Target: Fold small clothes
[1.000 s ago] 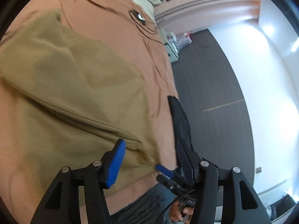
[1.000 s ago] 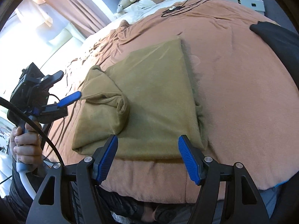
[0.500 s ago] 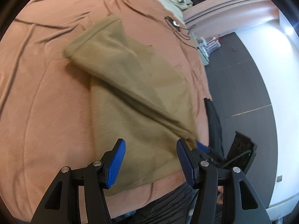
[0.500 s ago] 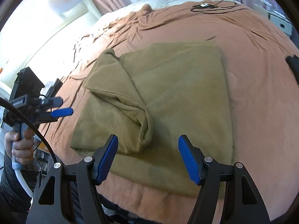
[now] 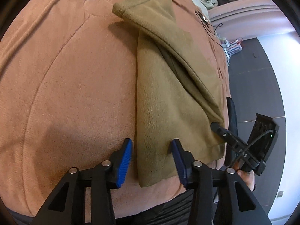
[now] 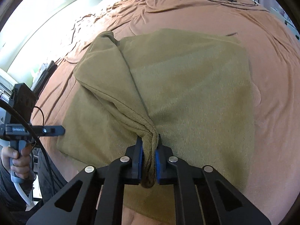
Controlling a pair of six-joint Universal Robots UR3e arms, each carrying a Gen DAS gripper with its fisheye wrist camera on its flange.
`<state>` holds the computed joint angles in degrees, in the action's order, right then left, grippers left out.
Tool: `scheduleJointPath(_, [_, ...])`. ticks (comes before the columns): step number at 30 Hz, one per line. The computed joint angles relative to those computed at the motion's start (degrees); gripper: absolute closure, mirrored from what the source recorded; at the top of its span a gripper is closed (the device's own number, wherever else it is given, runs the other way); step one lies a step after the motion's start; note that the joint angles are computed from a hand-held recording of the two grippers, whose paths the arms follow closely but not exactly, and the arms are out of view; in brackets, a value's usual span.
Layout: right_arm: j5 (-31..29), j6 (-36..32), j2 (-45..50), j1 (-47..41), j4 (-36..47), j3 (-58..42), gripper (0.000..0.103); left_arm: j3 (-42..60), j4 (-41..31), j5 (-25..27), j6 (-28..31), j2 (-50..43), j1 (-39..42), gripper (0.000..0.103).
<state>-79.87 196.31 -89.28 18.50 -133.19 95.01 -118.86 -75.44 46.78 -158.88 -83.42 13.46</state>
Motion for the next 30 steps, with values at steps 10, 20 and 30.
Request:
scheduleJointPath(10, [-0.63,2.63,-5.31,1.64,-1.56,3.02,0.099,0.36,-3.42,0.20,2.36,1.46,0.72,0.071])
scheduleJointPath(20, [-1.47,5.11,-13.36,1.75,-1.61,8.94,0.099,1.28,-3.65,-0.16,2.76,1.33,-0.27,0.071])
scheduleJointPath(30, [2.63,6.35,-23.50,-3.80,-1.37,18.83,0.099,2.27,-0.81,1.27,0.87,-0.18,-4.77,0.071])
